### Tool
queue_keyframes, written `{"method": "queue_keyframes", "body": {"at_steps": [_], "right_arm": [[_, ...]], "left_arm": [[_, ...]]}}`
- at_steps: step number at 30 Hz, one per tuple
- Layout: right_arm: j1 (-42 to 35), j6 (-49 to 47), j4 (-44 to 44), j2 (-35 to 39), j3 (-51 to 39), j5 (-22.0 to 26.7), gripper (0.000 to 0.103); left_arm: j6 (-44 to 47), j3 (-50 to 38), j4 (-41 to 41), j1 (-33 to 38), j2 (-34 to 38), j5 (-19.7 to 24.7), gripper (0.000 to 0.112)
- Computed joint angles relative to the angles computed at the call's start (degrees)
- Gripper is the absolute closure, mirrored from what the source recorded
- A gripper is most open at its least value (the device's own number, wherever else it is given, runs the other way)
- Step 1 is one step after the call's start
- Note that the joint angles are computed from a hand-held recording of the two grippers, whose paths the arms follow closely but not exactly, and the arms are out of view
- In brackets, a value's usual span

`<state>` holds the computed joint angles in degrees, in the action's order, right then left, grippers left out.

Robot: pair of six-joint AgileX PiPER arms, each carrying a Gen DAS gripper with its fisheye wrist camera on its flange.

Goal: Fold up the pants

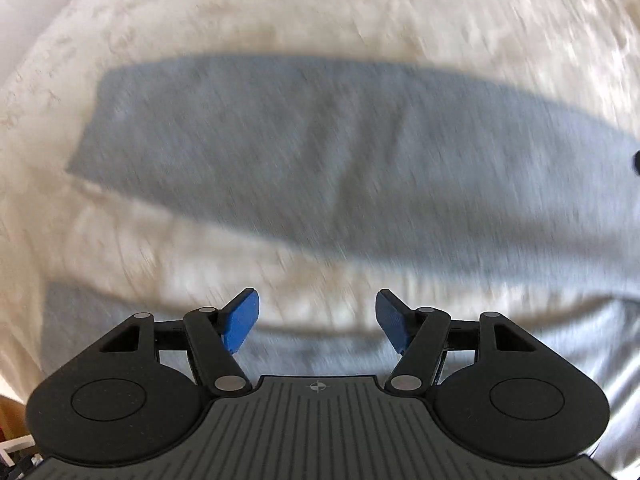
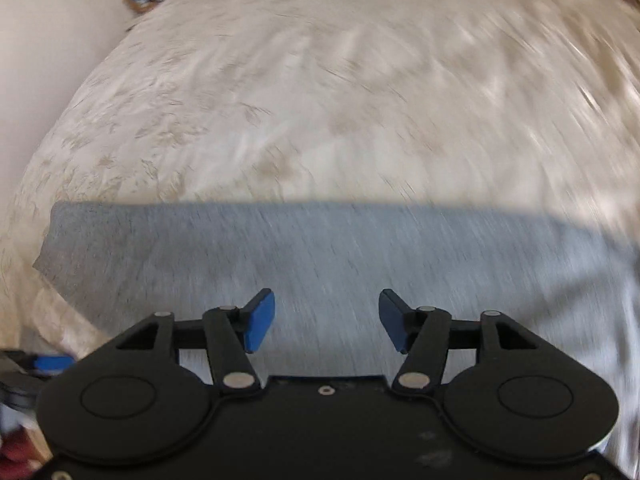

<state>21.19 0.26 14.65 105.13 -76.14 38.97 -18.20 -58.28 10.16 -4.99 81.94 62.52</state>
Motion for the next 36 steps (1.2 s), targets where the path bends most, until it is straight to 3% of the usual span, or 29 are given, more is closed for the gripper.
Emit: {"method": "queue_keyframes", "body": {"at_steps": [5,9,18,19,21,22,28,36], "right_arm": [[1.28,-8.6,-0.73,11.8,-14.4,2.54,0.027],[2.8,-14.5,-0.37,18.22,-23.02,5.57,0.026],[3.3,-26.78,1.16,32.82,-42.84,17.72,0.025],[3.11,-27.73,1.95,34.12,-44.72,19.18,0.031],[2.01,-30.21,6.5,36.33,-48.77,23.98,0.064],[1.55,-30.71,8.68,36.21,-48.82,25.17,0.092],[2.74,-36.33,10.94,22.29,-26.93,12.25,0.094],[4.03,-36.71,11.29,14.27,-13.28,3.77,0.093]], "left_arm": [[4.7,-6.53,-0.77,4.71,4.39,-1.16,0.048],[5.33,-8.3,-2.15,6.35,7.81,-3.53,0.048],[10.73,-15.04,-7.73,8.94,15.14,-4.33,0.048],[10.95,-16.06,-7.91,8.77,15.95,-4.26,0.048],[11.42,-18.94,-8.88,8.68,17.92,-3.29,0.048],[11.65,-20.6,-9.75,8.78,19.05,-2.69,0.048],[11.87,-28.87,-15.32,10.27,23.99,0.23,0.048],[7.93,-38.34,-19.51,11.14,31.18,6.32,0.048]]}}
